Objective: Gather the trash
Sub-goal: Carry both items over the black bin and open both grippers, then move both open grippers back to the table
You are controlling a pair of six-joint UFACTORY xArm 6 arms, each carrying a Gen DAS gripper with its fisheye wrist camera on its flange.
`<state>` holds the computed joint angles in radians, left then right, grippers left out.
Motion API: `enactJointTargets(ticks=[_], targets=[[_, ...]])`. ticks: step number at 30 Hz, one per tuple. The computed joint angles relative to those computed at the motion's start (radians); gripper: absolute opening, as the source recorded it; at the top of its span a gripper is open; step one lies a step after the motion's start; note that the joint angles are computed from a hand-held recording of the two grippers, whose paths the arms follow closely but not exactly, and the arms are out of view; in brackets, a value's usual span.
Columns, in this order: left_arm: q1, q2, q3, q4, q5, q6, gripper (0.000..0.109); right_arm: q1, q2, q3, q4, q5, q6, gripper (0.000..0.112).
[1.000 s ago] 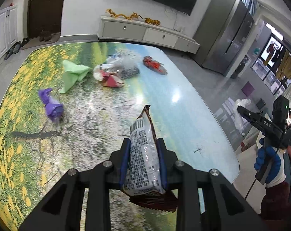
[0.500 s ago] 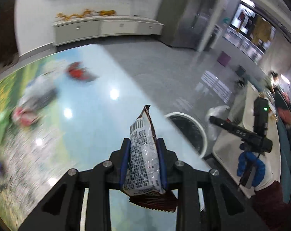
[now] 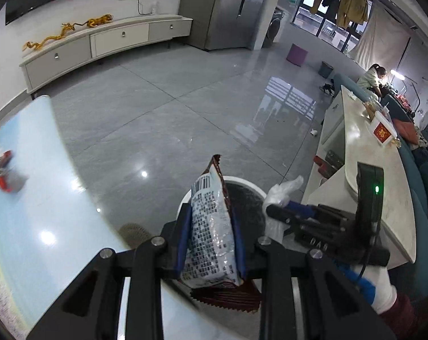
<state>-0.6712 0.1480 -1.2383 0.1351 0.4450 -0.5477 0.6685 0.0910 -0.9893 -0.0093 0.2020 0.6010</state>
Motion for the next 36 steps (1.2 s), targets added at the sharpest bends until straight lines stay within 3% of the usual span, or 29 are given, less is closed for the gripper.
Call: enactJointTargets(ticks=[3, 5, 7, 11, 20, 36], targets=[[-0.001, 0.059, -0.058, -0.071, -0.006, 0.044, 0.032, -0.011, 0.005, -0.008, -0.058, 0.016, 0.046, 0.036], [0.001, 0.092, -0.093, -0.135, -0.013, 0.077, 0.051, -0.018, 0.008, -0.017, -0.115, 0.038, 0.095, 0.047], [0.001, 0.108, -0.109, -0.182, -0.029, 0.093, 0.058, -0.025, 0.002, -0.013, -0.167, 0.048, 0.142, 0.053], [-0.006, 0.095, -0.101, -0.192, -0.036, 0.101, 0.058, -0.036, -0.021, 0.014, -0.206, 0.058, 0.191, 0.054], [-0.001, -0.040, 0.026, -0.031, -0.030, -0.045, 0.058, -0.033, -0.077, 0.048, -0.234, 0.057, 0.226, 0.054], [0.099, -0.511, 0.451, 0.230, 0.003, -0.330, 0.058, 0.084, -0.069, -0.115, -0.331, 0.108, 0.231, 0.054]])
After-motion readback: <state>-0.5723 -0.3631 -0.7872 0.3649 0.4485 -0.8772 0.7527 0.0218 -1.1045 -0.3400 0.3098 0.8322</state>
